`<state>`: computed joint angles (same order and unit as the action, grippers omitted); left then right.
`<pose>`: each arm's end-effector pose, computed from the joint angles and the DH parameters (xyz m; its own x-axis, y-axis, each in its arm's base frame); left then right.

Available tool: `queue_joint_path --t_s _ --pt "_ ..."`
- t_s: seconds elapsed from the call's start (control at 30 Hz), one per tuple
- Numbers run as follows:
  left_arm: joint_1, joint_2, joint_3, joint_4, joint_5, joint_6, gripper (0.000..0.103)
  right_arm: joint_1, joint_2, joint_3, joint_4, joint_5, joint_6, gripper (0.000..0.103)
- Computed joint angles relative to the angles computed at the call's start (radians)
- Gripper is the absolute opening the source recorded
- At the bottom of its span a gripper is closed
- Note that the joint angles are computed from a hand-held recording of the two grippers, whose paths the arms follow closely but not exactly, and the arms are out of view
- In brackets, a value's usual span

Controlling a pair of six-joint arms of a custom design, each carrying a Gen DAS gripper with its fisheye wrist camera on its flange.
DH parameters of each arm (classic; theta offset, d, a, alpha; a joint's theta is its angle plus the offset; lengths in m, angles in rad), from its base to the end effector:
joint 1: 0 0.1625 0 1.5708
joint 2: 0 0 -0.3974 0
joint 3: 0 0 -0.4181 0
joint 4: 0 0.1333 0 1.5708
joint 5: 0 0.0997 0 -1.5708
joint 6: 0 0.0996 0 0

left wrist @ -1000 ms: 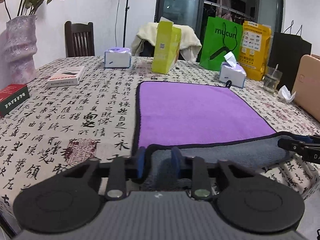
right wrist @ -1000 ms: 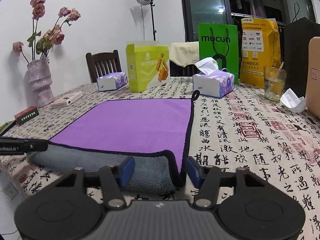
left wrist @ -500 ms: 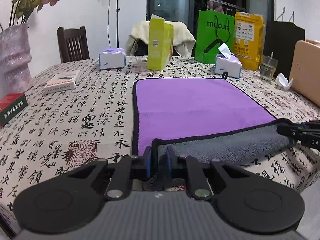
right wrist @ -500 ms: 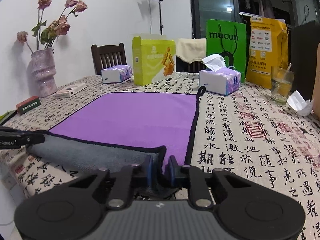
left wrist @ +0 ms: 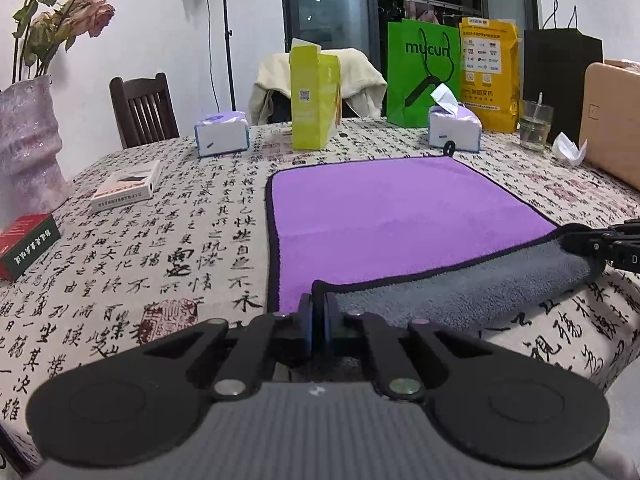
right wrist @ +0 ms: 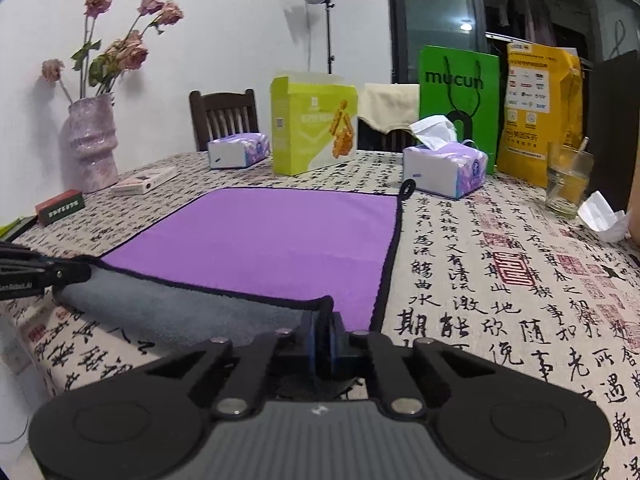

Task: Fold towel

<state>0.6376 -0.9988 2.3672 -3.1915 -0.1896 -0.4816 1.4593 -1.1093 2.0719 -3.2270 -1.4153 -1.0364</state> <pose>-0.1842 -0.4240 0.0938 -0.6344 -0.2621 -0.7272 0.5464 0.5134 -0.6617 0.0860 -0.5685 0.1633 -0.5793 -0.6518 0.4895 -0.8108 0.3991 -0.4281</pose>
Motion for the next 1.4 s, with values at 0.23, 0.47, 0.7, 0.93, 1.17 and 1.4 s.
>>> queue_joint_path --t_s 0.23,0.47,0.7,0.93,1.17,1.4 --pt "0.013 0.070 -0.050 -0.249 0.013 0.211 0.006 0.004 0.010 -0.018 -0.016 0.016 0.010 0.004" --pt "0.044 0.149 -0.146 -0.549 0.009 0.526 0.006 0.025 0.038 -0.054 -0.029 0.008 -0.004 0.004" --pt "0.091 0.181 -0.226 -0.650 -0.012 0.673 0.006 0.047 0.079 -0.109 -0.033 0.001 -0.014 0.004" --pt "0.132 0.193 -0.304 -0.709 -0.045 0.810 0.006 0.071 0.127 -0.180 -0.013 -0.020 -0.024 0.004" --pt "0.185 0.190 -0.376 -0.687 -0.093 0.877 0.006 0.094 0.188 -0.272 0.016 -0.037 -0.019 0.004" --pt "0.235 0.170 -0.426 -0.601 -0.137 0.854 0.006 0.114 0.251 -0.376 0.070 -0.058 -0.015 0.004"
